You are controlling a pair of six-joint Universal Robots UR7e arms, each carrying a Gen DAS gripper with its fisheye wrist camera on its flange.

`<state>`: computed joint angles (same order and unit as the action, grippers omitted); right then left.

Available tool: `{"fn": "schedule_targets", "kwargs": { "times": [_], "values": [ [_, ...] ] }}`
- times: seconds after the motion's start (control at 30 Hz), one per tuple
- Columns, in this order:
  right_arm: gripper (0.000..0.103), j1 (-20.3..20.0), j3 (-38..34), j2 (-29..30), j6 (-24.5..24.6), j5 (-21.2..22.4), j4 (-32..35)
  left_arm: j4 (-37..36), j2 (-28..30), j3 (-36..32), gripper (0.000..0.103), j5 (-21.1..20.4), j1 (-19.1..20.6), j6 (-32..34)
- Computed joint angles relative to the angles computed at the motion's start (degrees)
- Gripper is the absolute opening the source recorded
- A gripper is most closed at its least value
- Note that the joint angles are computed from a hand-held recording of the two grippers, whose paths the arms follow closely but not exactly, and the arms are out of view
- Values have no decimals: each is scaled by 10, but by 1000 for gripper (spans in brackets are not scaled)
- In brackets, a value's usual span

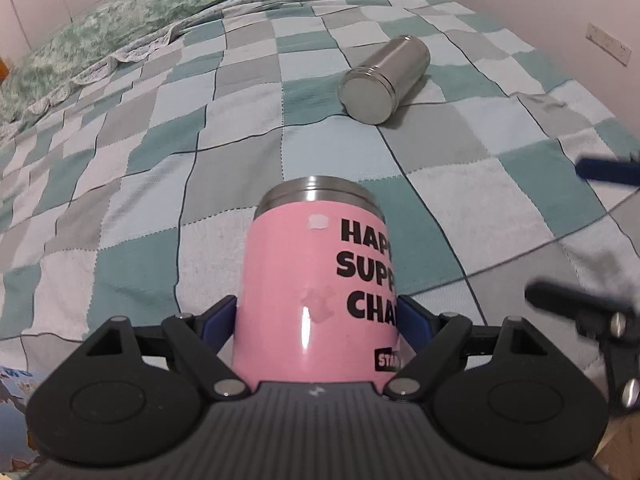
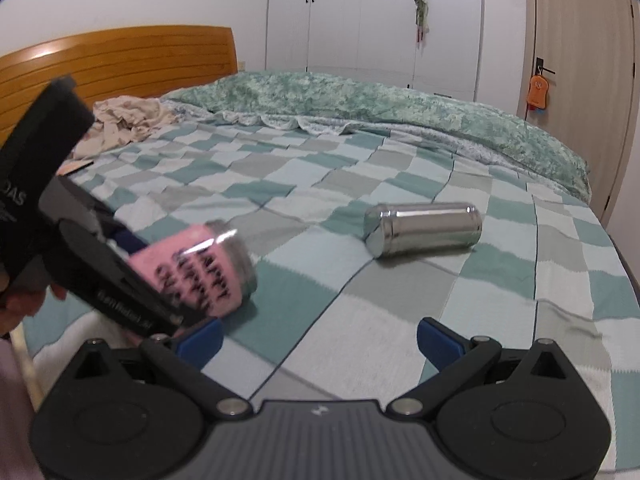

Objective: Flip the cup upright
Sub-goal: 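Close the right gripper around the pink cup's body and lift it, then rotate the held pink cup with the right gripper until its rim points up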

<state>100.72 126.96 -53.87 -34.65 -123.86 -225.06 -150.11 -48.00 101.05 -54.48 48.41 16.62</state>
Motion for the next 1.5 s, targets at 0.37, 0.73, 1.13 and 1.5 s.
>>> {"fn": "schedule_targets", "kwargs": {
  "times": [0.37,0.73,1.13,1.5],
  "values": [
    [103,14,25,10,31,-16,-27,-24,-78,71,84,-40,-8,-3],
    [103,44,54,25,71,-27,-29,15,-113,113,85,-40,-1,-60],
    [103,111,37,40,107,-88,-14,-80,-230,175,103,-107,19,34],
    [103,134,-59,82,257,-75,97,-75,-264,183,103,-95,71,126]
  ]
}}
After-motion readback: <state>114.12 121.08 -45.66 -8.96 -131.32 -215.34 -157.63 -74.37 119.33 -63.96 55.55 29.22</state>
